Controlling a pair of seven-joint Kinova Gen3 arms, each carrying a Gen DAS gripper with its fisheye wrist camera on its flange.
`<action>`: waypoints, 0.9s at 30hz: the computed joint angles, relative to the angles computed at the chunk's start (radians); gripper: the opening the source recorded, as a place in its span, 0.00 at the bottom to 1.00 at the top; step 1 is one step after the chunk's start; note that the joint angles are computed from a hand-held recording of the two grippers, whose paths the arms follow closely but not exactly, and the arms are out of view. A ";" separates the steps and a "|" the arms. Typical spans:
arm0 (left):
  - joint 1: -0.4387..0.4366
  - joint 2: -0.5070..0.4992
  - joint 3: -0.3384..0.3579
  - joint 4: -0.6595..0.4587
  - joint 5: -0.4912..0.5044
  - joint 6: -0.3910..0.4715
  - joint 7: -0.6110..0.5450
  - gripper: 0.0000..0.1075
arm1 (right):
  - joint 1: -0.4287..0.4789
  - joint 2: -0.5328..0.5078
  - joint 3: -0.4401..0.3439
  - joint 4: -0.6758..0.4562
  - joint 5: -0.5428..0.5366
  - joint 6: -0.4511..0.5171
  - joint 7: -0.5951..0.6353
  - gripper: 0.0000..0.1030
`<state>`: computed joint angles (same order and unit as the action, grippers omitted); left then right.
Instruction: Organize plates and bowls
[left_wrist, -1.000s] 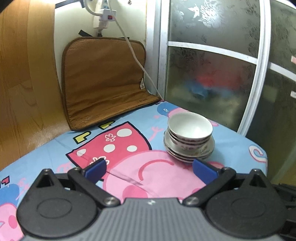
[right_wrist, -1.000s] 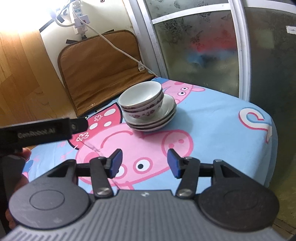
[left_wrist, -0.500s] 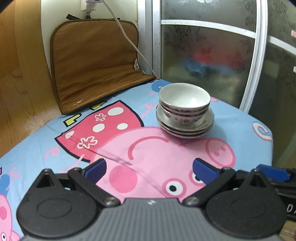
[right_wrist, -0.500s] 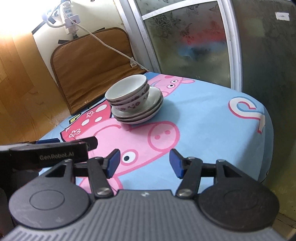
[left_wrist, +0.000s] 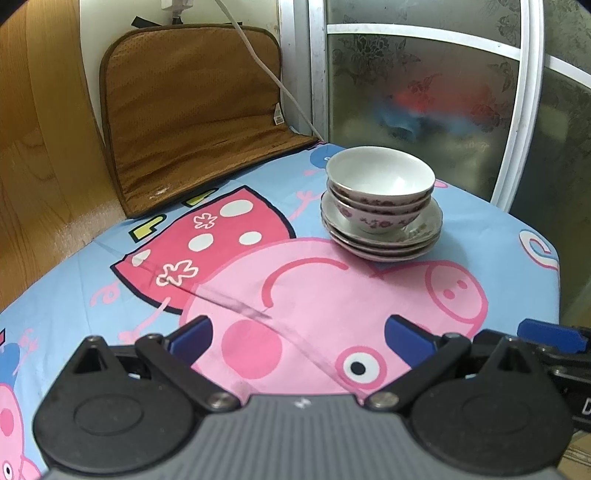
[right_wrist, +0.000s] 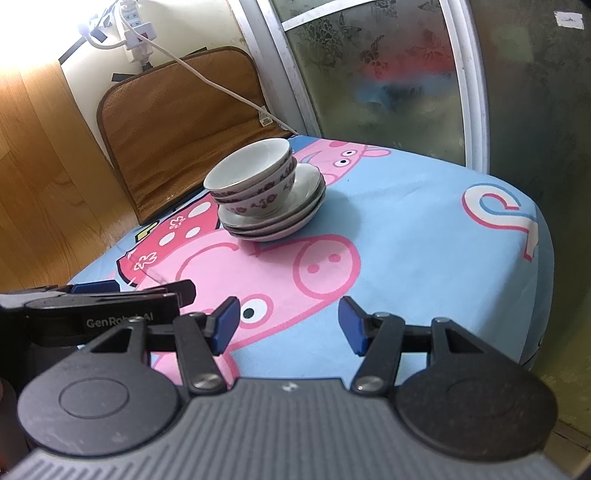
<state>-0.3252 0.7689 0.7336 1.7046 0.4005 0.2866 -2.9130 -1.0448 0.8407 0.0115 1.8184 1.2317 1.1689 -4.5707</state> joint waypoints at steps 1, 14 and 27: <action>0.002 0.000 -0.003 0.000 0.000 0.000 0.001 0.96 | 0.000 0.001 0.000 -0.001 0.000 0.002 0.003 0.60; 0.032 -0.005 -0.038 -0.015 -0.010 0.002 0.042 0.96 | 0.011 0.006 0.002 -0.001 0.020 -0.009 0.013 0.61; 0.061 -0.013 -0.069 -0.018 -0.007 -0.008 0.061 0.96 | 0.012 0.007 0.001 -0.003 0.020 -0.009 0.013 0.61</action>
